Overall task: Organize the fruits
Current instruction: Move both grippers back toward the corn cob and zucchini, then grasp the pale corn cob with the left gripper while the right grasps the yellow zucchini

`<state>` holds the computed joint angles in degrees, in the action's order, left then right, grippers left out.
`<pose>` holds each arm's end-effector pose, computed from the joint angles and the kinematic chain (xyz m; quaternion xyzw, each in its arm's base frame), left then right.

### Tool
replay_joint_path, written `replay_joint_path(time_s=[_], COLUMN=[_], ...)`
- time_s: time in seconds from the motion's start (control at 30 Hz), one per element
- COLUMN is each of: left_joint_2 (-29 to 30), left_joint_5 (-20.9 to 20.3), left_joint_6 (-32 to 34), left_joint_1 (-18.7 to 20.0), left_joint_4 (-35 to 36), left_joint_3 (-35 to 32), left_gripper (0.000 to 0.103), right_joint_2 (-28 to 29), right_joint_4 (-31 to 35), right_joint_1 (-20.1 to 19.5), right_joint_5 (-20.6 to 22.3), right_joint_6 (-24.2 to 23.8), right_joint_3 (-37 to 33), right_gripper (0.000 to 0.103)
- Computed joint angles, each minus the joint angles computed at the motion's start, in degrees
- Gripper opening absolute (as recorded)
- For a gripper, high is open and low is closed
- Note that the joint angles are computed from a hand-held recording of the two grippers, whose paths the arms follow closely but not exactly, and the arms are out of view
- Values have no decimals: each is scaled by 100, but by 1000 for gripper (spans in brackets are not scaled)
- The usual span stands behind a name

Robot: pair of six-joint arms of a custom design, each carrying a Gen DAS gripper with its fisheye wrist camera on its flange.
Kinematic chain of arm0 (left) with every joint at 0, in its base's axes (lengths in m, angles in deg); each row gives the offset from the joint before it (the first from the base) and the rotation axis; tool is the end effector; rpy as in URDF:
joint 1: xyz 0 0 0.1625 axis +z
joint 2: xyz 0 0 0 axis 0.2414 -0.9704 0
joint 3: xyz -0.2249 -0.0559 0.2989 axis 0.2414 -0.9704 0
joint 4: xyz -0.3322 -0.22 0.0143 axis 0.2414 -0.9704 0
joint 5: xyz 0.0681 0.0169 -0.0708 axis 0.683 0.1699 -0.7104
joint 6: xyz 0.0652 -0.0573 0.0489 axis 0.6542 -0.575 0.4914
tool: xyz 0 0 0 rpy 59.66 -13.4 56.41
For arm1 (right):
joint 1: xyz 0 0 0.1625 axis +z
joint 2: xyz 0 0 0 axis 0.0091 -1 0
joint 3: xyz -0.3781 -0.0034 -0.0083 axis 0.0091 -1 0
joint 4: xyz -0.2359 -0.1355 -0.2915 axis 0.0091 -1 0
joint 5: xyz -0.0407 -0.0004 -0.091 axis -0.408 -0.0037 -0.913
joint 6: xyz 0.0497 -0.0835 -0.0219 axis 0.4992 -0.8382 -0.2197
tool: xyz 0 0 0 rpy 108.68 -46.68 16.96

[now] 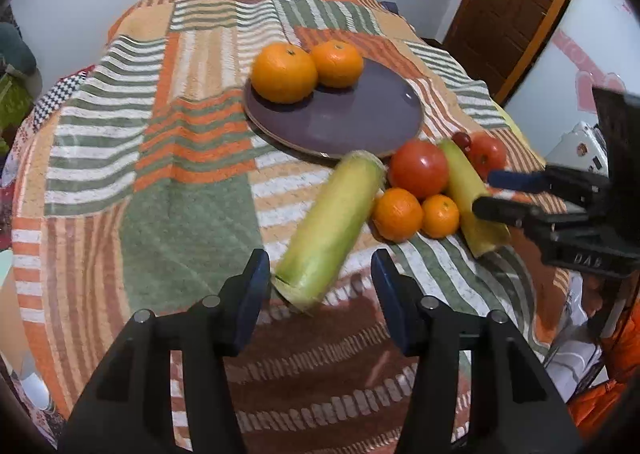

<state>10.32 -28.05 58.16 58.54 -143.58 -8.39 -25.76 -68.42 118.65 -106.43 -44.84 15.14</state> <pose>-0.0747 -0.7814 0.3345 0.4529 0.8763 -0.0310 0.1615 0.4129 -0.6203 0.0356 -0.0067 -0.9052 0.2774 0.3219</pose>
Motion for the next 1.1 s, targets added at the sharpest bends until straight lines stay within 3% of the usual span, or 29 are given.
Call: replay_joint_path(time_s=[0.2,0.43,0.53,0.73,1.1], left_joint_2=[372,581,385,140,-862], left_joint_5=[66,207,302,175,340], left_joint_6=[-37,-172,-114,-166,-397], left_joint_1=[-27,-62,-105,-35,-15], left_joint_4=[308,367,-84,20,-409], left_joint_3=[-446,-371,94,249,1512], left_gripper=[54,54,53,40,38], right_joint_2=[34,-51,-59,-95,-342], right_joint_4=[-105,-286,-195,-165,255], right_joint_1=[-90,-153,-147,-108,46], right_joint_5=[117,344,351,317,147], right_joint_6=[-12,-51,-49,-171,-244], right_joint_3=[8,151,139,201,428], right_gripper=[46,46,46,42,33])
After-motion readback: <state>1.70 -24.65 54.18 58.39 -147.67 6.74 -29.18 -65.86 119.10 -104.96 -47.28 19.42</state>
